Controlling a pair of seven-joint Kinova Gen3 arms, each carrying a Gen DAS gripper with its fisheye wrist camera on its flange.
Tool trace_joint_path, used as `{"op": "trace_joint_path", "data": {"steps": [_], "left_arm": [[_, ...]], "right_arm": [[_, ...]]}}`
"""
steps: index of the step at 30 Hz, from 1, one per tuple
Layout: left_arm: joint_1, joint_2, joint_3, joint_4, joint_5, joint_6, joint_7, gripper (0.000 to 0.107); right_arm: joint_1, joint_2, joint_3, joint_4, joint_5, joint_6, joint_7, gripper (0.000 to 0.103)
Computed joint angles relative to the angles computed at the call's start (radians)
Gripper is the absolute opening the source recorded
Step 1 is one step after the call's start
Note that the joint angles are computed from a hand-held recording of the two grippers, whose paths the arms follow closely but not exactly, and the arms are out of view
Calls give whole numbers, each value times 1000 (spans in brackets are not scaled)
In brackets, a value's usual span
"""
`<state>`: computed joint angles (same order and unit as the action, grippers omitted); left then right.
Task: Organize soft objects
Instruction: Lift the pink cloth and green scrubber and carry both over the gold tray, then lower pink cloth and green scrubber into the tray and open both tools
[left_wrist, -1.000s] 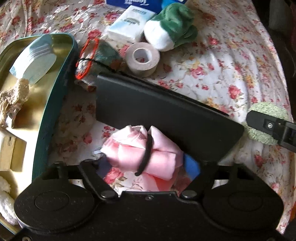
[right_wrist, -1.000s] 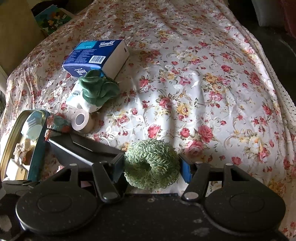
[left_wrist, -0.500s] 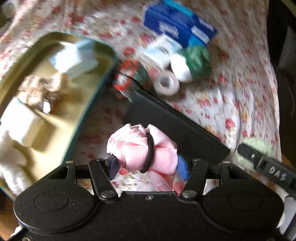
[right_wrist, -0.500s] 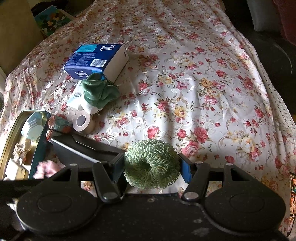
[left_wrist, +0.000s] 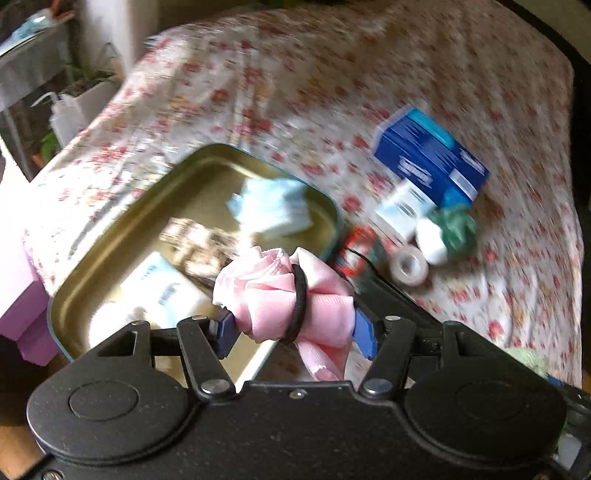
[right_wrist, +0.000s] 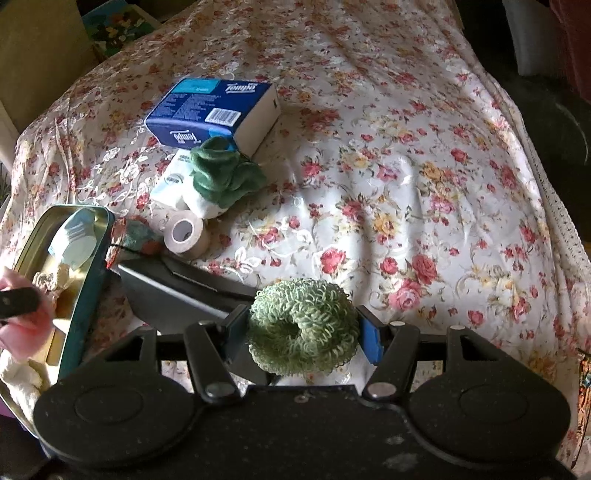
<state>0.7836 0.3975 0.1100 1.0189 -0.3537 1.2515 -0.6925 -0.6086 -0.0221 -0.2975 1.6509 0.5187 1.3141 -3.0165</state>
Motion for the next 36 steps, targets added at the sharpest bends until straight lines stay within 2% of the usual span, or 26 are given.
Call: {"op": "trace_joint_path", "data": {"steps": [5,14,26,36], "left_arm": [[-13,-22,-22,13,-27,10,61,58],[-10,-17,-53,-11,-137,114,185,58],[-62,-15,-50,-7,-132,171,265,58],[-87,-6,-59,-16,-130,195,322,59]], "right_arm": [[-7,7,-6,-36,43,22,0,60],[-42,45,0,-119,83,0,67,60],[-57,136,57,-292,-46,-137,309,60],[-150,270,113,-495,-55,-106,455,61]]}}
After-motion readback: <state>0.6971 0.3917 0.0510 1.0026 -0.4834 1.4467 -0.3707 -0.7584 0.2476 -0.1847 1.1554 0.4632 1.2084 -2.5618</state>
